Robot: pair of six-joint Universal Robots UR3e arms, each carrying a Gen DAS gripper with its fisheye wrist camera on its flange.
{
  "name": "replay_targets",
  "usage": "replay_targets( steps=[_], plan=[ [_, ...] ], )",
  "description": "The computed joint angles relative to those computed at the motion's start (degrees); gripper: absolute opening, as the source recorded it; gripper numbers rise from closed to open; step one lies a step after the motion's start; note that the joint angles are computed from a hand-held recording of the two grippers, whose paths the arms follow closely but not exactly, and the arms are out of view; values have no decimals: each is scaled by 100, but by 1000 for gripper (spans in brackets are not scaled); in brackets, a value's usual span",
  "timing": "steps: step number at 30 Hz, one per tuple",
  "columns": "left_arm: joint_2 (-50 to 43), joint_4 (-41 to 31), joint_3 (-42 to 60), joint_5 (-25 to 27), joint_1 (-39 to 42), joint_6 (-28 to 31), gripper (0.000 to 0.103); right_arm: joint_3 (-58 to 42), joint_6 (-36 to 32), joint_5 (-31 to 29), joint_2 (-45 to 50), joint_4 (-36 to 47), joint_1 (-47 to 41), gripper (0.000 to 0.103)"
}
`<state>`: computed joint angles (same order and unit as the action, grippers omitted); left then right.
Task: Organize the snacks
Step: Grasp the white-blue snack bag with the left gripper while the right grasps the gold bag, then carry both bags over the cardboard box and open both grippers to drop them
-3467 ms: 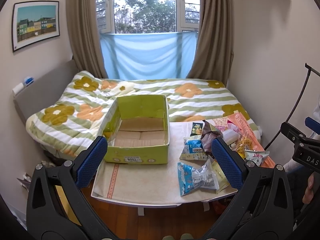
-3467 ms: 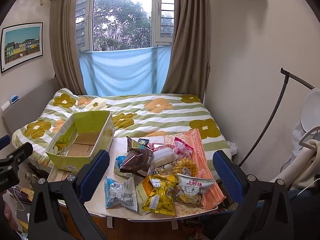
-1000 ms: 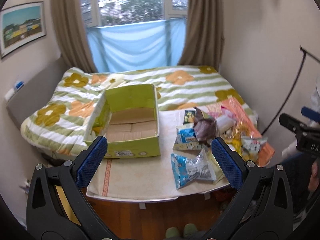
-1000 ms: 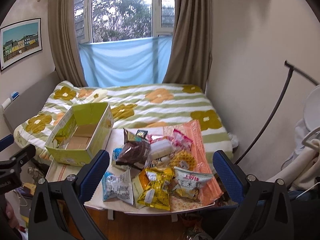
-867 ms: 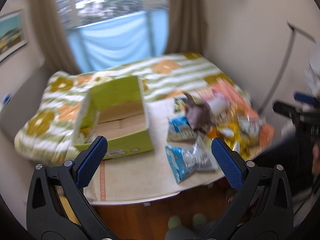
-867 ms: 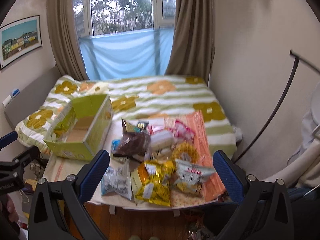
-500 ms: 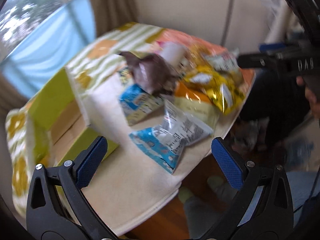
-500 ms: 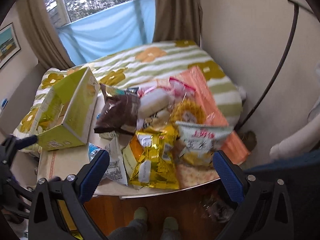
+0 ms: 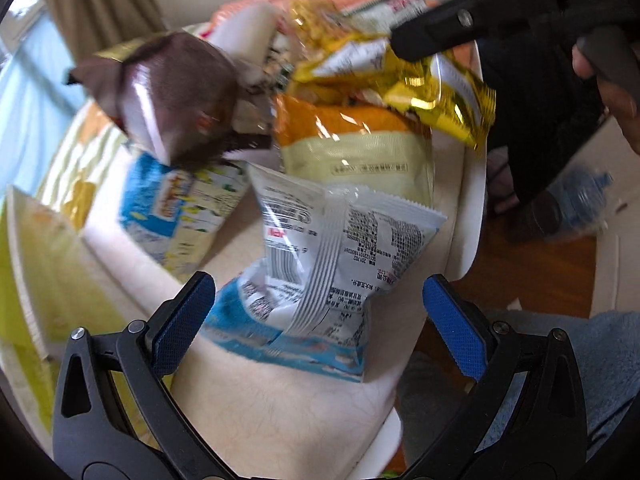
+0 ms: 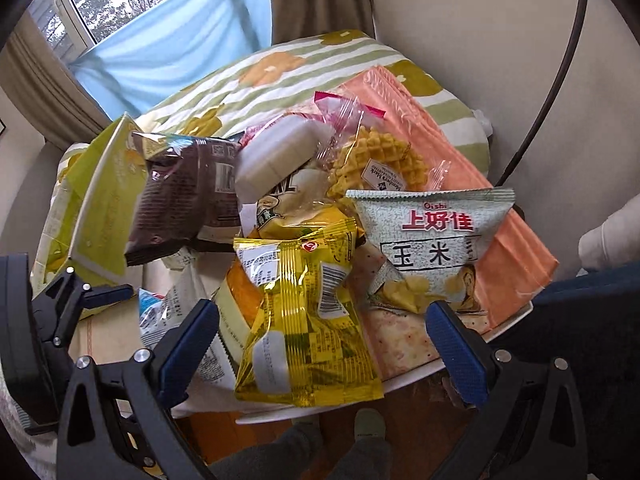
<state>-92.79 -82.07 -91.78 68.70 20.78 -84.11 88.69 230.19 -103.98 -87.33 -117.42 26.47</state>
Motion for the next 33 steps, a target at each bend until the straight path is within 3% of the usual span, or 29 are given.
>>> replay_targets(
  steps=[3, 5, 6, 12, 23, 27, 33],
  plan=[
    [-167, 77, -38, 145, -108, 55, 98, 26, 59, 100, 107, -146, -33, 103],
    [-269, 142, -49, 198, -152, 89, 90, 44, 63, 162, 160, -229, -57, 103],
    [-336, 162, -23, 235, -186, 67, 81, 51, 43, 191, 192, -242, -90, 103],
    [-816, -104, 452, 352, -287, -174, 66, 146, -141, 338, 258, -377, -241, 96],
    [-1166, -550, 1214, 405, -48, -384, 61, 522, -619, 901, 240, -846, -544, 67],
    [-1047, -707, 1273, 346, 60, -505, 61, 592, -720, 1049, 202, -891, -581, 49],
    [-645, -1177, 1392, 233, 352, -485, 61, 625, -768, 1034, -1, -820, -565, 42]
  ],
)
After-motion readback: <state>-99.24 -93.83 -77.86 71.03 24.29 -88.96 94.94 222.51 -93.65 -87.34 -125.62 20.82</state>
